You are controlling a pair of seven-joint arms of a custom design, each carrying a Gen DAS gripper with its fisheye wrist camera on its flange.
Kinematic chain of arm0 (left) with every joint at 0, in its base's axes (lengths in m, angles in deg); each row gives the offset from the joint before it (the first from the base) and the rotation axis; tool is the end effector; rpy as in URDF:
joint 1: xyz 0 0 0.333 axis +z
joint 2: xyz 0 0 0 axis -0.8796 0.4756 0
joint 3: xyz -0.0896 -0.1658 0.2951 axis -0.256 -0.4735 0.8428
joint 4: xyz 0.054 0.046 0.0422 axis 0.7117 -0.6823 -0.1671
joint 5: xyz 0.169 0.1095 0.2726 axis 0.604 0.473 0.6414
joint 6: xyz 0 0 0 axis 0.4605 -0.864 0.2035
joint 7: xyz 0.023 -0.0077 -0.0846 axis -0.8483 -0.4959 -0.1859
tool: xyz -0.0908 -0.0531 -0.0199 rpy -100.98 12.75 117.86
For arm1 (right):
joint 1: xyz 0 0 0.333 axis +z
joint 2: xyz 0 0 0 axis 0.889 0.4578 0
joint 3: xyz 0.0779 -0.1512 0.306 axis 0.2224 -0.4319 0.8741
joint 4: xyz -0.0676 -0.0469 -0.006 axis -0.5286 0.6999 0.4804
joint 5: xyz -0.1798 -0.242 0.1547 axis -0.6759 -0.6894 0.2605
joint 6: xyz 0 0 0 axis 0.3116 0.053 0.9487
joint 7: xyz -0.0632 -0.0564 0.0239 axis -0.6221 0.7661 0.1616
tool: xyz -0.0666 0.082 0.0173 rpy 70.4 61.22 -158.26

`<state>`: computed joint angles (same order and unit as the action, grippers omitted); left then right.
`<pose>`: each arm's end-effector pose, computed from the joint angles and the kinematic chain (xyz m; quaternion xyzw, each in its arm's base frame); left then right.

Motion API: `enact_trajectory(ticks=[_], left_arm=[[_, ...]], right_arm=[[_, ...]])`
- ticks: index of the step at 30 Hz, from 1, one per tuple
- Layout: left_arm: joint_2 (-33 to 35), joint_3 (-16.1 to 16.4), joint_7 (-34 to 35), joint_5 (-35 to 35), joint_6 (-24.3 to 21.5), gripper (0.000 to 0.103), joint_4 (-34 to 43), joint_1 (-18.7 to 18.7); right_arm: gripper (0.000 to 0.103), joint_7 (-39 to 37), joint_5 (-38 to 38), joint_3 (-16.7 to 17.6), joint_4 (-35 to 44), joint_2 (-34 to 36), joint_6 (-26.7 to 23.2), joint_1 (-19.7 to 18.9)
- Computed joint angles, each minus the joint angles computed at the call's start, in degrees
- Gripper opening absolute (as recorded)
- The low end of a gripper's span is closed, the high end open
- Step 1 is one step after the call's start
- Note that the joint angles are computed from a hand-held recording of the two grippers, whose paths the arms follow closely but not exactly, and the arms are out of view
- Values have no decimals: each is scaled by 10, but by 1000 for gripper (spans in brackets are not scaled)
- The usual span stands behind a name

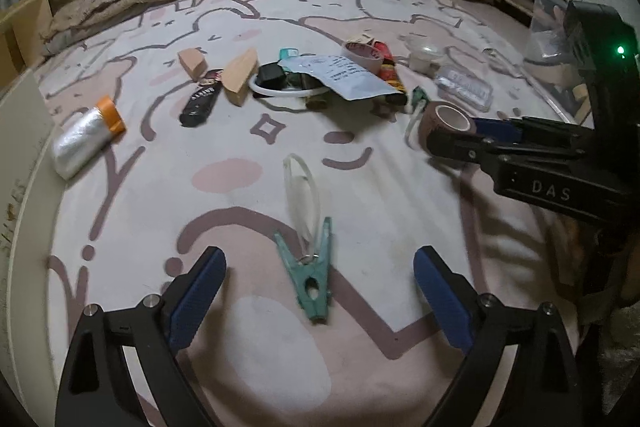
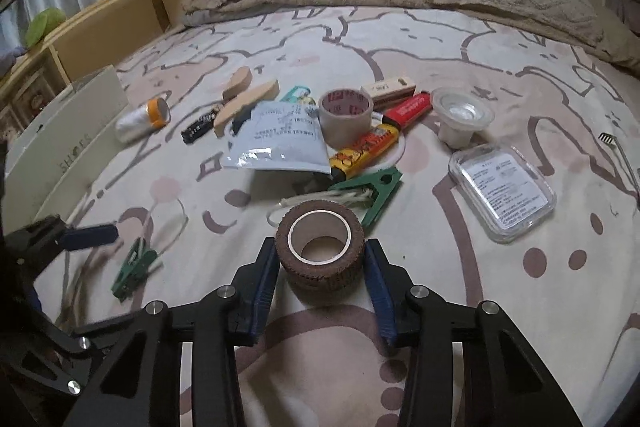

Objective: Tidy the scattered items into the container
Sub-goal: 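Close the left tool on the clothespin while the right tool closes on the bandage roll, then lift and carry the clothespin and bandage roll over to the shoe box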

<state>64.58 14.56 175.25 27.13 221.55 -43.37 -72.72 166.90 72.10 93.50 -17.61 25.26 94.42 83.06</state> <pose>0.5801 -0.1460 0.2835 -0.6189 0.7236 -0.2562 0.1666 0.6558 0.3530 0.2570 -0.7830 0.5067 -0.1160 0.3418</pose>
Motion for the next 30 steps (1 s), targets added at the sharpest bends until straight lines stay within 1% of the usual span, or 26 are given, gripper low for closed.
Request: enact_trajectory(ticks=[1,2,3,4,5,6,7,8,9,10,11,12,14,16,17,19,20,21,22,24,25,30], left_arm=[[0,-38,0,10,3,96,-2,38],[2,-68,-1,20,8,96,-4,68],[2,-81,-3,26,11,95,-6,80],[2,-91,-3,32,15,93,-7,90],[2,-93,-3,37,19,91,-8,92],[2,-93,-2,41,18,85,-7,92],[3,-94,-3,44,14,77,-6,92],[4,-93,-3,45,9,73,-3,91],[5,-87,-3,45,4,65,0,85],[6,-72,-3,42,1,61,3,70],[6,-54,-3,37,1,61,4,53],[6,-48,-2,35,2,60,5,47],[11,-50,-3,33,-3,56,12,49],[14,-38,-5,28,-5,48,18,39],[16,-34,-5,27,-6,46,20,36],[17,-30,-6,23,-5,38,22,33],[17,-32,-7,22,-4,36,22,35],[18,-42,-8,23,-3,32,22,46],[20,-61,-10,26,-3,30,22,66],[24,-89,-13,32,-4,29,24,95],[24,-93,-15,34,-4,29,24,100],[23,-88,-16,39,0,29,24,96]], right_arm=[[44,-1,1,5,-4,-2,6,-4],[44,-3,1,12,-4,-2,9,-9],[44,-4,2,21,-7,-3,14,-15],[44,-6,2,27,-10,-4,18,-20],[44,-7,2,34,-15,-6,23,-25],[44,-7,1,37,-17,-8,26,-27],[44,-8,1,42,-20,-9,30,-31],[44,-8,0,46,-24,-11,35,-34],[44,-8,-1,50,-27,-12,38,-38],[44,-8,-1,55,-29,-12,40,-41],[44,-7,-2,59,-29,-12,40,-45],[44,-7,-3,61,-30,-12,40,-47],[44,-6,-4,63,-31,-13,41,-49],[44,-4,-5,64,-32,-13,42,-50],[44,-3,-5,64,-33,-14,43,-50],[44,-2,-6,66,-34,-14,43,-53],[44,-2,-7,67,-34,-14,43,-53],[44,-2,-8,68,-34,-13,42,-55],[44,-2,-9,69,-34,-13,42,-56],[44,-2,-9,70,-34,-13,43,-56],[44,-2,-9,69,-34,-13,43,-56],[44,2,-10,66,-37,-14,46,-54]])
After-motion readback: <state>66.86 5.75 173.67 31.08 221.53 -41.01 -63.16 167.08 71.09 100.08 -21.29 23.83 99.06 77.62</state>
